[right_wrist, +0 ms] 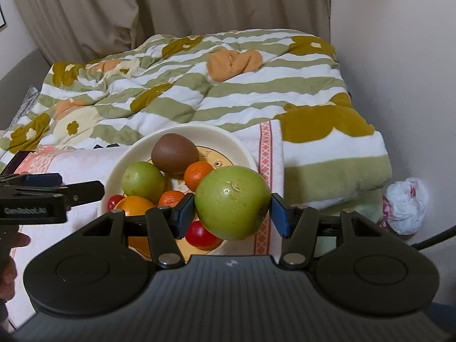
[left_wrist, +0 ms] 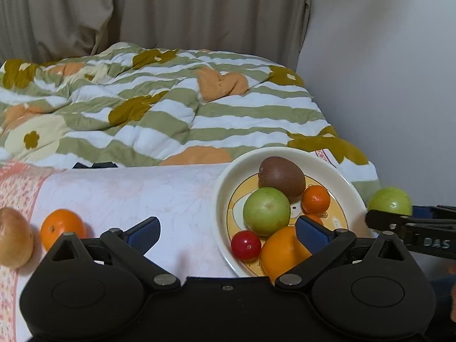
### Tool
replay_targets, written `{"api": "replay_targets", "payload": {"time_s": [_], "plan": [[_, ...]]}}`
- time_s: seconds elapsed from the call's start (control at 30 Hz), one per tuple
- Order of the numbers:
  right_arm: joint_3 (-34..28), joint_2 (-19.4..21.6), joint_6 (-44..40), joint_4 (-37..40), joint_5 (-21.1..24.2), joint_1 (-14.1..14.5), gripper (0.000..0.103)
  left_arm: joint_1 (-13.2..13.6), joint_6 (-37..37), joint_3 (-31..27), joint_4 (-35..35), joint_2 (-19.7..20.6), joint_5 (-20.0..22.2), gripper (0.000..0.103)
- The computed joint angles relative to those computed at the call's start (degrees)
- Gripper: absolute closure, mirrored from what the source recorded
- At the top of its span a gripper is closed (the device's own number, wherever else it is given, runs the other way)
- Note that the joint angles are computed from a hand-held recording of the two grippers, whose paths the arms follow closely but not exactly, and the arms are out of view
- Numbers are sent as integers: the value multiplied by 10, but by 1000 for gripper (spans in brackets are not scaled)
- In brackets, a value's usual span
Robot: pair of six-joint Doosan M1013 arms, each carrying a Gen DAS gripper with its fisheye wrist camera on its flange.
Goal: Organize fruits
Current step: 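Release the tomato into the bowl with the left tool while the right tool releases the green apple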
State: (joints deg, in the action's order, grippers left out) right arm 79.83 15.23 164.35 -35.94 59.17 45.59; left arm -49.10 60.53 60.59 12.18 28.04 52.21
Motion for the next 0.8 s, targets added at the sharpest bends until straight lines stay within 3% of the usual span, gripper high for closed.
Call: {"api": "replay_targets", "payload": {"time_s": [0.7, 0.8], "plan": [[-7, 30, -54, -19, -24, -8, 31, 0, 7, 25, 8, -24, 18, 0], [0, 26, -44, -35, -38, -6, 23, 0, 5, 30, 7, -26, 17, 0]]}}
